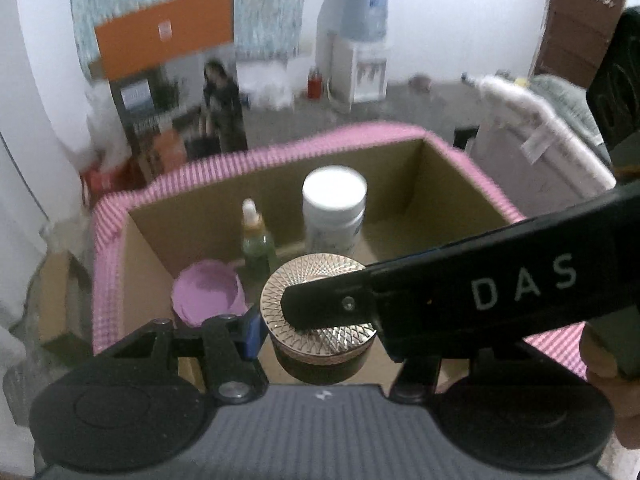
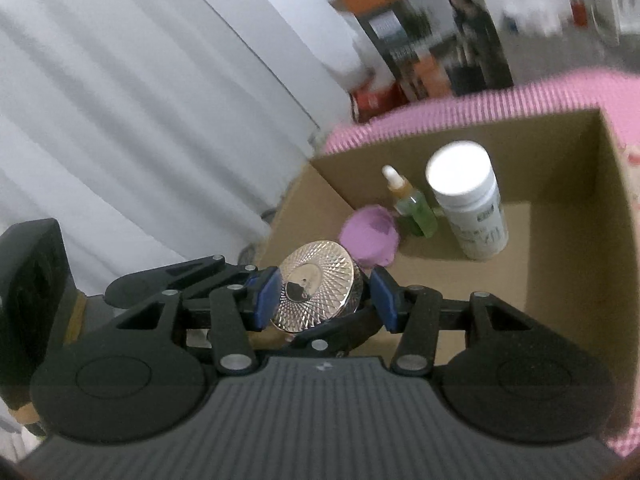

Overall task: Organize rigid objects
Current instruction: 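Lower the gold jar into the box and open the right gripper, then move the right gripper back to the white charger plug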

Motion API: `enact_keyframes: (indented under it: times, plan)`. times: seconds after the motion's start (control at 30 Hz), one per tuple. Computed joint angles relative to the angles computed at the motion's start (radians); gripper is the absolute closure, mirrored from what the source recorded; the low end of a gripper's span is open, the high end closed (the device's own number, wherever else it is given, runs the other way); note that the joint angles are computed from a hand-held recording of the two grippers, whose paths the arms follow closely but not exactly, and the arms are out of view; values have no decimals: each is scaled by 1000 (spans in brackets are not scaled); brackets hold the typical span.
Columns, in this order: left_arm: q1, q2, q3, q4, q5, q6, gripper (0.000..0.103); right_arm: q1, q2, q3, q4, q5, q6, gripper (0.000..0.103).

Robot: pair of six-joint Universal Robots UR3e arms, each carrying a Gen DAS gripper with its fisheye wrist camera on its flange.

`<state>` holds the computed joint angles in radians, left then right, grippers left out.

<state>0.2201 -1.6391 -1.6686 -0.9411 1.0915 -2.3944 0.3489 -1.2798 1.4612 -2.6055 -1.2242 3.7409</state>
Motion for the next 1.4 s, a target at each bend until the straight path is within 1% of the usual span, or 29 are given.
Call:
enact_keyframes:
  times: [0.1, 0.2, 0.33, 0.43, 0.5, 0.63, 0.73, 0.8, 0.9, 0.97, 1.0, 1.03, 1.1, 1.17, 1.27, 1.33, 1.4]
  plan:
    - [-42, -128, 117, -54, 61, -38, 46, -37, 82, -63, 60, 55, -5, 54]
    - [-68, -219, 212, -108, 107, -65, 46, -63, 157, -116, 110, 97, -15, 54]
    - [-97, -316, 328, -178, 160, -100, 46, -81, 242, -205, 191, 139, -35, 53]
    - [-102, -378, 426, -261, 182, -139, 46, -86, 301, -277, 248, 156, -45, 52]
    - [-106, -396, 453, -280, 188, -158, 46, -90, 323, -303, 268, 165, -54, 52]
    - [-114, -409, 481, -308, 202, -164, 44, -80, 360, -368, 321, 151, -67, 52]
    - [-105, -387, 448, -269, 180, -159, 43, -84, 371, -368, 315, 152, -65, 51]
    - [-101, -363, 416, -238, 168, -150, 40, -92, 353, -333, 284, 154, -64, 51]
    - [-73, -288, 335, -195, 118, -136, 36, -77, 323, -310, 258, 96, -77, 51]
    - [-43, -218, 274, -181, 73, -117, 33, -76, 274, -241, 192, 72, -70, 50]
    - [-24, -175, 240, -178, 47, -102, 30, -78, 238, -192, 147, 67, -64, 50]
    - [1, -123, 193, -165, 18, -84, 30, -81, 195, -131, 92, 65, -57, 50]
    - [54, -10, 96, -129, -33, -50, 26, -84, 82, 21, -35, 40, -41, 49]
    - [129, 117, 5, -129, -100, 0, 23, -79, -24, 143, -131, 15, -40, 46]
    - [253, 286, -83, -209, -204, 113, 20, -64, -191, 300, -217, -6, -29, 43]
    - [362, 417, -155, -313, -286, 226, 18, -46, -289, 382, -254, -17, -23, 42]
    - [478, 541, -218, -453, -354, 358, 17, -15, -371, 453, -286, -44, -16, 40]
